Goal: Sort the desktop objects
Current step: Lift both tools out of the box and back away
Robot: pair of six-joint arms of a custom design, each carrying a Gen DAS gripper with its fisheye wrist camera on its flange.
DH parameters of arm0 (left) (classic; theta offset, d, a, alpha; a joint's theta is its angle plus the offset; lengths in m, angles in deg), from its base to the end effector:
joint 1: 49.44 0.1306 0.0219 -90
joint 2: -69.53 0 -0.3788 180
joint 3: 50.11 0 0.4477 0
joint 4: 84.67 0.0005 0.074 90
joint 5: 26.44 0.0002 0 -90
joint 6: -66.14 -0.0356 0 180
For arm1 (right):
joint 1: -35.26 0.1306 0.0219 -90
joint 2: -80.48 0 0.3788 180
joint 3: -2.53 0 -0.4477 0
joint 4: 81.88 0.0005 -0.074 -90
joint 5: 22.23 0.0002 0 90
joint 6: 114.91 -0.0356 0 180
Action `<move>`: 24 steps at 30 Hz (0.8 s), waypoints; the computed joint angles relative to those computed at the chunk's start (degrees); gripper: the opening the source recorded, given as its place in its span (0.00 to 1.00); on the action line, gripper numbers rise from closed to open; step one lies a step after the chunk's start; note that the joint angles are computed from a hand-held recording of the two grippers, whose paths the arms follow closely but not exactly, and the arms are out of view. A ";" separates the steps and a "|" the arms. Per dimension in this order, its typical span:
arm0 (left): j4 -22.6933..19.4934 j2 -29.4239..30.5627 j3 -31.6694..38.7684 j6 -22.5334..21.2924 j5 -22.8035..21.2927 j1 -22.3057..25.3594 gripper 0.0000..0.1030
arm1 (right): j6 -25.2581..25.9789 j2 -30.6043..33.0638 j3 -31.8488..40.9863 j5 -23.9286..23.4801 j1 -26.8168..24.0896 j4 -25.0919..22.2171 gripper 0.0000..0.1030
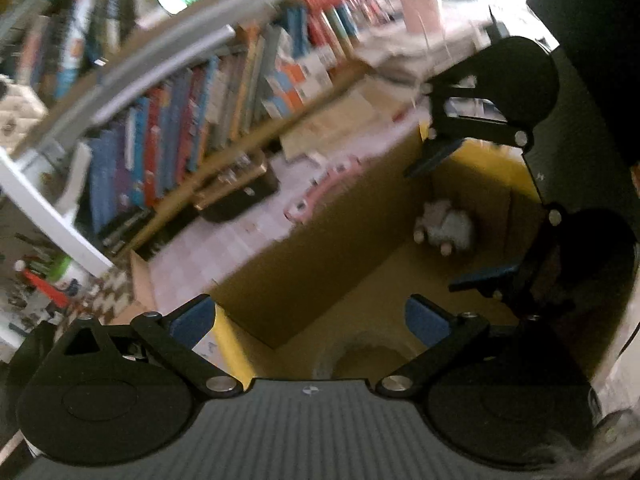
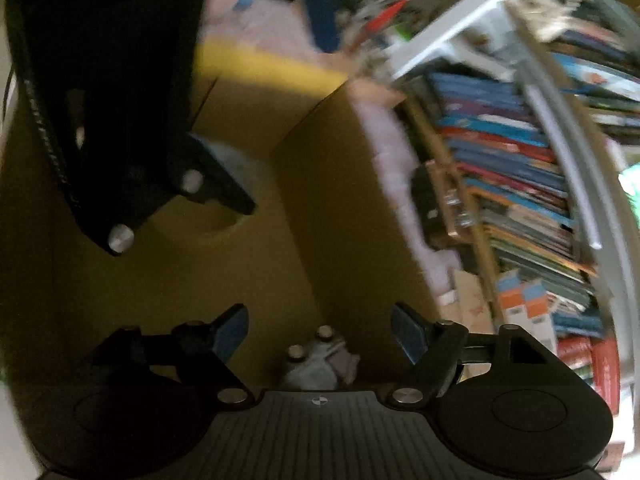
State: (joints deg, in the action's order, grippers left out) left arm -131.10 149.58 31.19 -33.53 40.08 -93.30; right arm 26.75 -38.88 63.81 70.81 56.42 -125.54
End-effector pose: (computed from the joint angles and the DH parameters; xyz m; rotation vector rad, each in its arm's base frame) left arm 0.3549 -0.3221 0.4377 0.8512 2.1209 0.1763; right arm 0.3401 0.1291 0.3909 -1.3691 1.9019 -0.3279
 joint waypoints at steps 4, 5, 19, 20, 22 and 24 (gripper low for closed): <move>3.13 -6.55 -3.53 2.11 -1.85 -0.97 1.00 | -9.67 -5.58 -1.10 -2.71 -0.92 3.20 0.78; 3.97 -8.41 -4.52 3.08 -2.45 -1.20 1.00 | -12.58 -7.60 -1.88 -3.78 -1.21 4.71 0.78; 7.30 -29.95 -17.90 18.09 -12.75 -6.89 1.00 | -41.02 -26.60 -9.58 18.79 12.42 12.03 0.82; 6.92 -31.35 -18.75 20.17 -13.32 -7.13 1.00 | -43.11 -27.18 -10.02 22.50 14.14 11.77 0.82; 6.73 -33.89 -20.50 22.91 -14.85 -7.58 1.00 | -47.73 -28.06 -10.54 29.40 17.52 10.43 0.82; 6.78 -36.17 -22.41 24.23 -18.42 -8.85 1.00 | -53.42 -28.53 -10.86 36.54 21.26 8.35 0.82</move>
